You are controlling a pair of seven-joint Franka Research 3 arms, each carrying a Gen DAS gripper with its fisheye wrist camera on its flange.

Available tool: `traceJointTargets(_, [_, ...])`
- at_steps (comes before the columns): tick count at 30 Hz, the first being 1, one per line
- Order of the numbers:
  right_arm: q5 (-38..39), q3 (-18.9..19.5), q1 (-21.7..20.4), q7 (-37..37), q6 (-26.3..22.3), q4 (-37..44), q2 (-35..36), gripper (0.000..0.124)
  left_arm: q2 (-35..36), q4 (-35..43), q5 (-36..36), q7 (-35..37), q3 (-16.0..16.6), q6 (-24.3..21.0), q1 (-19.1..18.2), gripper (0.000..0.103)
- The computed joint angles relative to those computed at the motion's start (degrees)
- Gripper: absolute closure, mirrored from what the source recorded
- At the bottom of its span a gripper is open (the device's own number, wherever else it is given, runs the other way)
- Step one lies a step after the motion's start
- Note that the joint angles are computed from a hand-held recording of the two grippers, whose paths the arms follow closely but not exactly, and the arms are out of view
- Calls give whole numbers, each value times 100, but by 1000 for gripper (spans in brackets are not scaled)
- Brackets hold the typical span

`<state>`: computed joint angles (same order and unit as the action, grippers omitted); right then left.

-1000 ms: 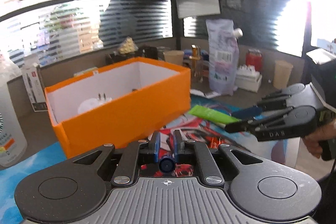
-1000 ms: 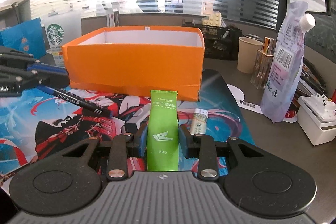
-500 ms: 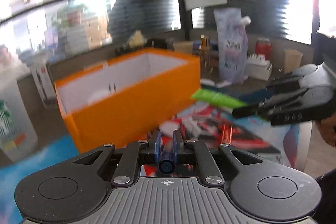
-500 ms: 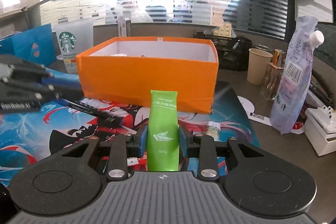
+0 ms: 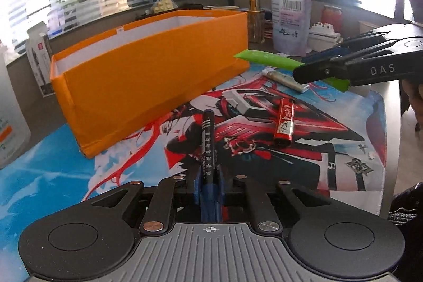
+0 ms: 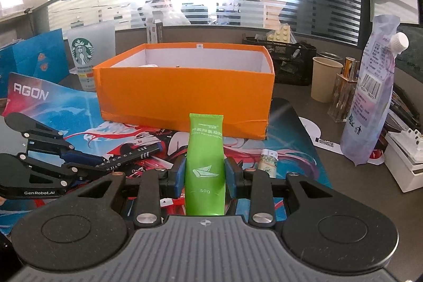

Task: Organize rigid objects
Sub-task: 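Carry the pen with the left tool while the right tool carries the green tube over the box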

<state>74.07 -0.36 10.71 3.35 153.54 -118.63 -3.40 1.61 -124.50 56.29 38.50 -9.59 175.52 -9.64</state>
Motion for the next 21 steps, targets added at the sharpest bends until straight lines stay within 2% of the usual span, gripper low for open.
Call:
traceJointTargets(5, [45,7,11,-30,35,-5,-26,95,12,100,369,-585,27,-25,-20,92])
traceJointTargets(11, [213,-17,27,-216,-35,26,-97,95,-238,317,1635,-1833,-18,-57,63,93])
traceJointTargets(12, [246,-22,30,-252,-59,37,-108,95,-280,342,1730,-1880,-37,-39,90,103])
traceJointTargets(14, [288,-29,34,-296,-88,59,-118,95,-356,397,1957,-2084,-92,-124,133,103])
traceJointTargets(17, [353,-33,44,-355,-126,76,-142,95,-379,418,1905,-1953,-135,-151,181,103])
traceJointTargets(21, [339,-27,57,-366,-139,58,-158,95,-233,310,1230,-1354,-158,-292,150,101])
